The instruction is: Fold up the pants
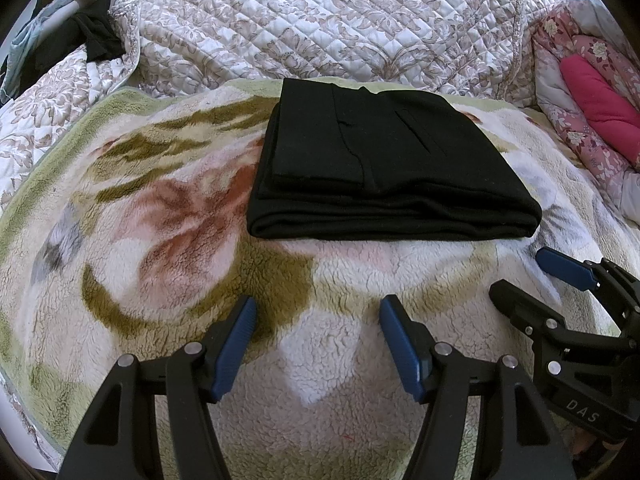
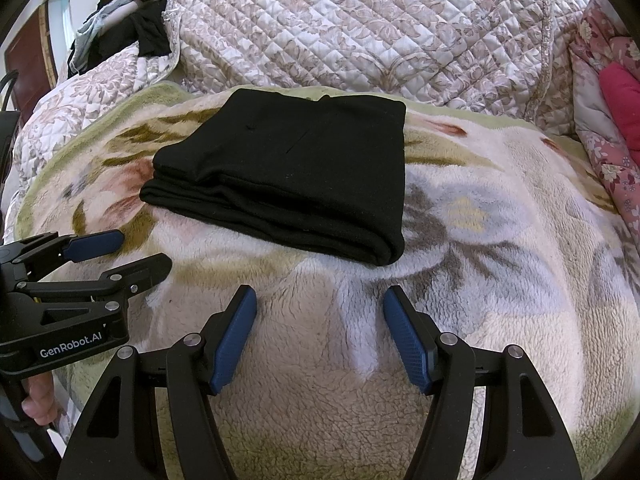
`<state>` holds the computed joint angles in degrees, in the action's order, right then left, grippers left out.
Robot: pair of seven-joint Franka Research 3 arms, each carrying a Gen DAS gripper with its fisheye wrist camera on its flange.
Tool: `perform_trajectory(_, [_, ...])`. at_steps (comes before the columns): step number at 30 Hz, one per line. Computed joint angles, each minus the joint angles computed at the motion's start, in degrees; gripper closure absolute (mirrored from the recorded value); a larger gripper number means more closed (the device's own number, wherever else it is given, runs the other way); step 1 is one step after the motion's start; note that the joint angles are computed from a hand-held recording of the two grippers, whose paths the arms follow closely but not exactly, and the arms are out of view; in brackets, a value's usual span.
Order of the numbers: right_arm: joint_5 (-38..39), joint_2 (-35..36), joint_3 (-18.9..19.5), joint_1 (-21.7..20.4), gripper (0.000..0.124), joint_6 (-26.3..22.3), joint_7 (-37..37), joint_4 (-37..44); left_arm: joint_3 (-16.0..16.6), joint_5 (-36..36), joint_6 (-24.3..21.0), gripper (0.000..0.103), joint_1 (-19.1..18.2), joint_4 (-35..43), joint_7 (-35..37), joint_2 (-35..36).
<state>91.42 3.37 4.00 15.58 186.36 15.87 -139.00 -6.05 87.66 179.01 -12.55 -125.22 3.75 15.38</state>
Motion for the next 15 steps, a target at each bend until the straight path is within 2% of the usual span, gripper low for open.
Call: perform_trajectory(15, [2.69,0.2,-0.5,0.64,0.057,0.22,-2.53,0.58,0.01,-0.35,-0.03,0.036,-0.06,-0.03,0.33,0.0])
